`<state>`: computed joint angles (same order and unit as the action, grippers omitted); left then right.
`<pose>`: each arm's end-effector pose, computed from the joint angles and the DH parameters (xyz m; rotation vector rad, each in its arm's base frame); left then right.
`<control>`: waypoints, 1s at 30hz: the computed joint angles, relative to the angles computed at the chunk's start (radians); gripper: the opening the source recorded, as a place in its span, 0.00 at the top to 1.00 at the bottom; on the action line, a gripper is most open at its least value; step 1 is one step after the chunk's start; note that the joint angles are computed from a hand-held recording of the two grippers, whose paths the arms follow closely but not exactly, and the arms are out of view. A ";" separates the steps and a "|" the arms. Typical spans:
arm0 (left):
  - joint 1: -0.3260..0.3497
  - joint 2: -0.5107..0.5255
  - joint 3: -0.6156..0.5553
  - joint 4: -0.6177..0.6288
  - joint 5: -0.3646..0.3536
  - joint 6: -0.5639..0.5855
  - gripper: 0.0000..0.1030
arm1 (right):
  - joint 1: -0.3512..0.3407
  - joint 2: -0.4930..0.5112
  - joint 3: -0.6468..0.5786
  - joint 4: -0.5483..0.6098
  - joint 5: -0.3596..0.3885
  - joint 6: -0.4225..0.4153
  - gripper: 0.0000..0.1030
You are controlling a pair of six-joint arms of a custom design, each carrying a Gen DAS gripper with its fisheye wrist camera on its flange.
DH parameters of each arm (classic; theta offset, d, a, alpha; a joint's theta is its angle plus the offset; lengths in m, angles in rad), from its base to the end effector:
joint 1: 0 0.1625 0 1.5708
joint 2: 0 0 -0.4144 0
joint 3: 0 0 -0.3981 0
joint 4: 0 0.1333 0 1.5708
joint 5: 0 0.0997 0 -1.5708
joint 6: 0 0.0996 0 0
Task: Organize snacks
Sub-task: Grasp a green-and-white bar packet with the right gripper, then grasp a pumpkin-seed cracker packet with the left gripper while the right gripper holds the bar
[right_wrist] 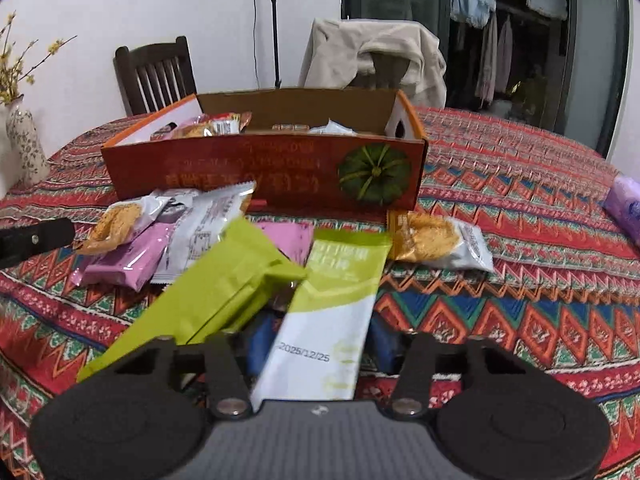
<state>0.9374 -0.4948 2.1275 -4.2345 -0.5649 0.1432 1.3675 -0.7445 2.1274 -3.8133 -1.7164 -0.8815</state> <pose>-0.0834 -0.4810 0.0201 0.1822 2.1096 -1.3810 0.0116 -0.5322 0.0634 0.7353 -2.3300 0.8667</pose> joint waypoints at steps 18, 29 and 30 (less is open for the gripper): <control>-0.025 -0.042 0.025 0.111 0.039 -0.106 0.00 | -0.091 -0.098 0.090 -0.155 0.175 0.066 0.65; -0.054 -0.029 -0.028 0.175 0.078 -0.085 0.00 | -0.088 -0.088 0.042 -0.116 0.285 0.037 0.65; -0.057 -0.027 -0.031 0.178 0.082 -0.083 0.00 | -0.092 -0.084 0.034 -0.110 0.296 0.036 0.65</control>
<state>0.8806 -0.5221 2.0964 -4.0565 -0.4831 0.0598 1.2754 -0.8288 2.1612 -3.9236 -1.4201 -0.8458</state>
